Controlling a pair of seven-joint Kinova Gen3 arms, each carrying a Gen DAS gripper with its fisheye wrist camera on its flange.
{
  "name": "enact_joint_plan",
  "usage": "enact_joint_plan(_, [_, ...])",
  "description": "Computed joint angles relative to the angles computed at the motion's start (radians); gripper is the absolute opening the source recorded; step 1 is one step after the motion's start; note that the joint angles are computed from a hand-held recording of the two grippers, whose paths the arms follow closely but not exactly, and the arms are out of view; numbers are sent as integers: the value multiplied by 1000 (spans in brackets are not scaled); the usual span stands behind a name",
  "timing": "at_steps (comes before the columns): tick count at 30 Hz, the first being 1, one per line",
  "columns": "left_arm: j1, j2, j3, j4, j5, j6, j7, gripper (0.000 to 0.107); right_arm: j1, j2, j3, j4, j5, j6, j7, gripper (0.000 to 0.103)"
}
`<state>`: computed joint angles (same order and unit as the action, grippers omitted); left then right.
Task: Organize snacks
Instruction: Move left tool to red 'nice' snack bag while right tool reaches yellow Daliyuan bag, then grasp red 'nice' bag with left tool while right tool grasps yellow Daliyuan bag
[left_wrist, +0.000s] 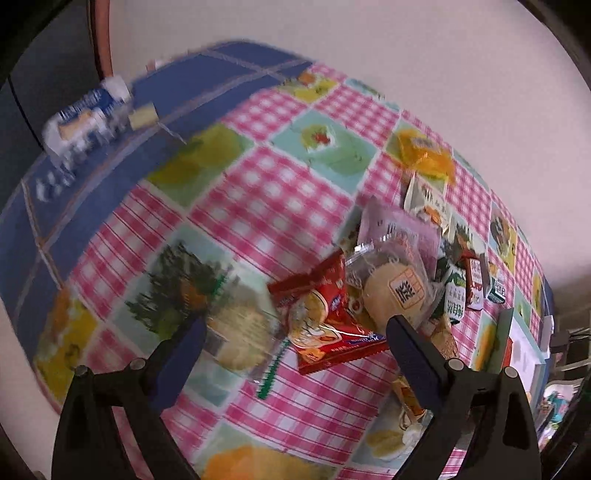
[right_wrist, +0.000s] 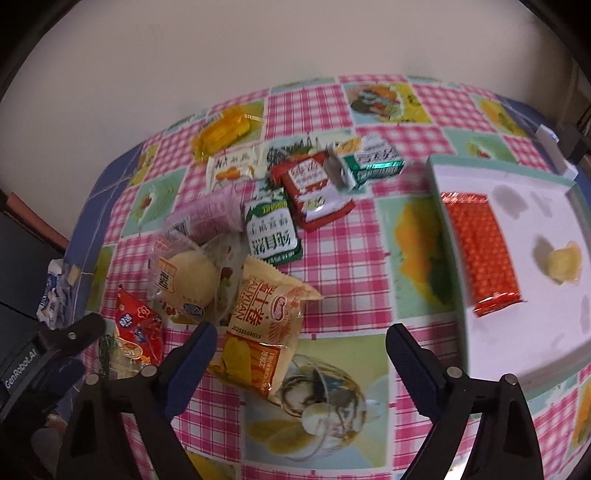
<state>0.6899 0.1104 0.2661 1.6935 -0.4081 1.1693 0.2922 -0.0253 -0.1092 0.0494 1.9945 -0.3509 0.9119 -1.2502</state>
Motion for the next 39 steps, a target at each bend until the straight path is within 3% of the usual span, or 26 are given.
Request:
enact_joint_plan(6, [-43, -5, -21, 72, 62, -144, -4, 78, -4, 34, -7, 10, -30, -11, 12, 89])
enact_joint_plan(11, [-40, 11, -21, 58, 51, -125, 3, 63, -18, 42, -28, 15, -13, -35, -5, 85])
enact_joint_plan(15, [-38, 35, -22, 20, 59, -89, -58, 49, -28, 48, -38, 18, 6, -44, -20, 77])
enact_joint_plan(26, [-17, 113, -48, -72, 113, -102, -256, 46, -35, 83, -52, 4, 140, -37, -151, 54])
enact_joint_plan(30, [-10, 122, -60, -74, 133, -109, -278, 48, -32, 87, -51, 0, 177, -37, -179, 53])
enact_joint_plan(33, [-40, 130, -54, -51, 186, -168, -318, 47, -36, 87, -57, 5, 208, -47, -193, 52])
enact_joint_plan(39, [6, 188, -79, -121, 163, -89, -352, 46, -47, 87, -65, 11, 254, -64, -204, 52])
